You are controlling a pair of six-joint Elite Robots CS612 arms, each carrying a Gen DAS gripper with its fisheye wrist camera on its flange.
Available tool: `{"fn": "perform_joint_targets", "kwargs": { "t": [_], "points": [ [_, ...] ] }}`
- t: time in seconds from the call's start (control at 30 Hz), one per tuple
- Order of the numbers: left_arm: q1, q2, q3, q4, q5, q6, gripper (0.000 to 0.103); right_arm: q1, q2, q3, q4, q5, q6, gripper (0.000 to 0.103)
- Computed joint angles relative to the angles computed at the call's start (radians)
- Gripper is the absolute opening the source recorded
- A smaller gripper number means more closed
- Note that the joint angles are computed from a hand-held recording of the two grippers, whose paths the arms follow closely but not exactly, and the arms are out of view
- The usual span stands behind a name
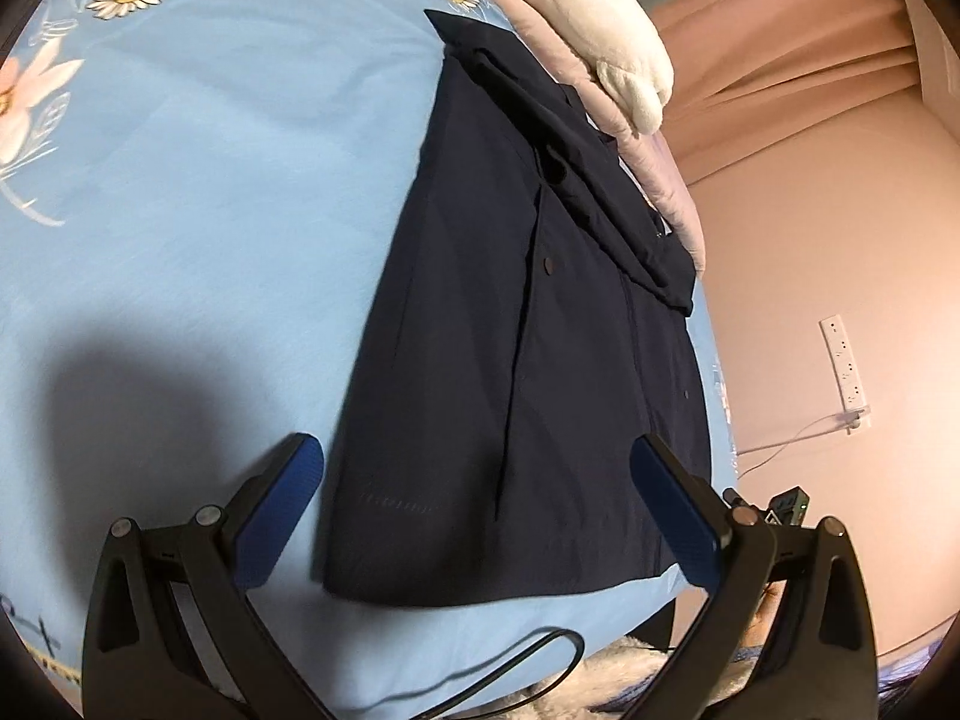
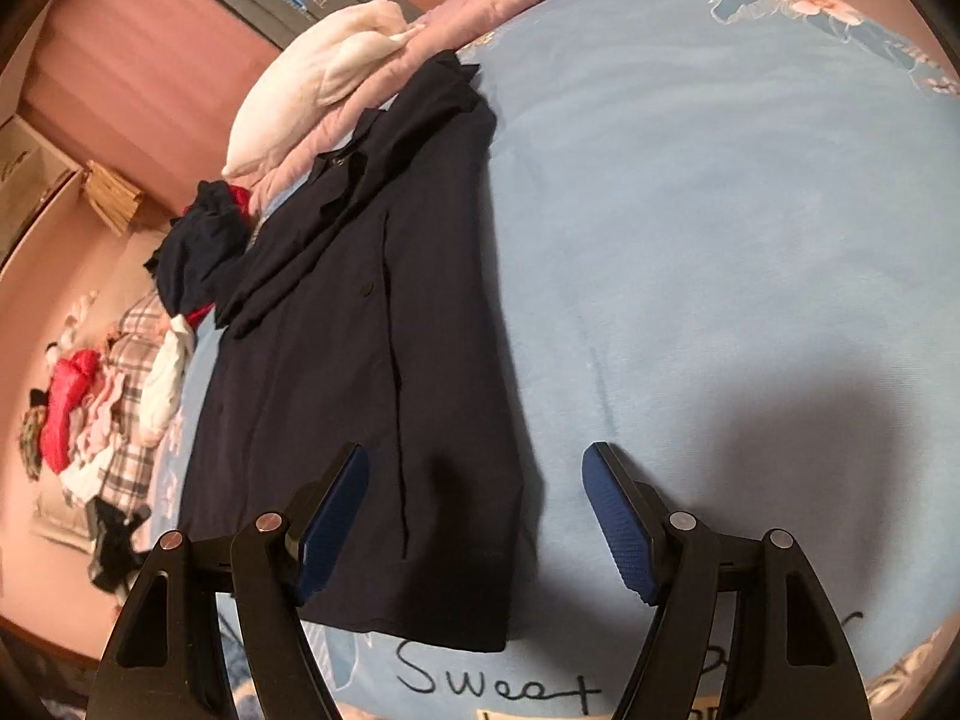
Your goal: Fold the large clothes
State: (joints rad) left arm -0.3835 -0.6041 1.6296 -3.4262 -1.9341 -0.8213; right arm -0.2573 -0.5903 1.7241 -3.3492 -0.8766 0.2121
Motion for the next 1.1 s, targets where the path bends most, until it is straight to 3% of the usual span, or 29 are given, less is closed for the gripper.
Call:
{"fn": "perform_joint_targets", "kwargs": {
  "t": [0.33, 0.63, 0.73, 1.1],
  "points": [
    [0.010, 0.029, -0.072, 0.053, -0.087, 0.038, 0.102, 0.007, 0.020, -0.038, 0.039, 0.082, -0.024, 0.074],
    [0.017, 0.067, -0.159, 0.106, -0.169, 0.061, 0.102, 0.011, 0.054, -0.106, 0.078, 0.178, 0.018, 0.074],
    [0.015, 0.071, -0.176, 0.132, -0.183, 0.084, 0.102, 0.017, 0.057, -0.123, 0.115, 0.191, -0.013, 0.074],
    [0.008, 0.060, -0.140, 0.106, -0.224, 0.140, 0.102, 0.008, 0.043, -0.092, 0.156, 0.236, -0.089, 0.073]
  ]
}}
